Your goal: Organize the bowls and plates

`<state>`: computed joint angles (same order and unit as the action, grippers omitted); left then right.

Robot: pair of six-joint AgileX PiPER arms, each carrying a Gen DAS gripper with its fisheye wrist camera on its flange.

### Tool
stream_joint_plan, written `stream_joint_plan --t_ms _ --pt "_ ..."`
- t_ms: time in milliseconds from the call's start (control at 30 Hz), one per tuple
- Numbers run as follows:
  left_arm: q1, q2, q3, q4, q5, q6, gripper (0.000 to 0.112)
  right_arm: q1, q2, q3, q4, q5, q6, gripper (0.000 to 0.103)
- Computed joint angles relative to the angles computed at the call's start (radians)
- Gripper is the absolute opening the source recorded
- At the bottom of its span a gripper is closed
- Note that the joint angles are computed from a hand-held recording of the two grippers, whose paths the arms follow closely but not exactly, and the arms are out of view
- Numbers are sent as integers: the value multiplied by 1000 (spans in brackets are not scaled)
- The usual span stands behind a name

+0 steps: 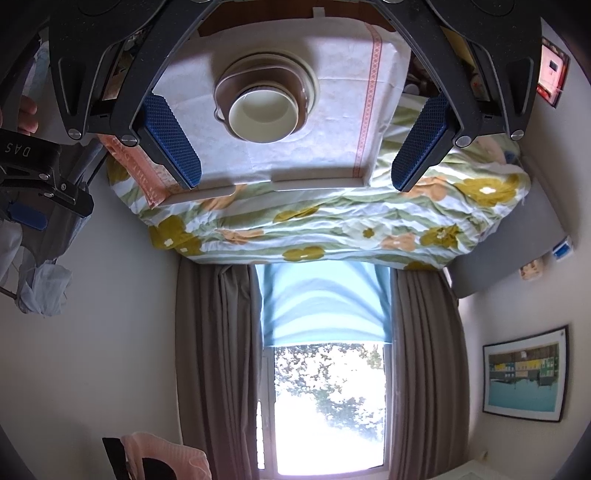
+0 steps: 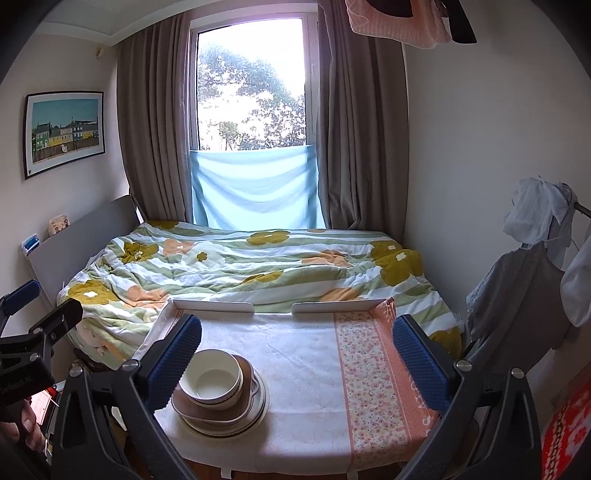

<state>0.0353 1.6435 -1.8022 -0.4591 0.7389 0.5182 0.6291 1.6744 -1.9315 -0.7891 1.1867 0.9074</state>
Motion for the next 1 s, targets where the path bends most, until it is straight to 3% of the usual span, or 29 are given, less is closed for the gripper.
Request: stream_joint_plan --t_ms 1000 --pt "11 30 -40 2 16 -3 103 -12 11 -20 7 0 -12 103"
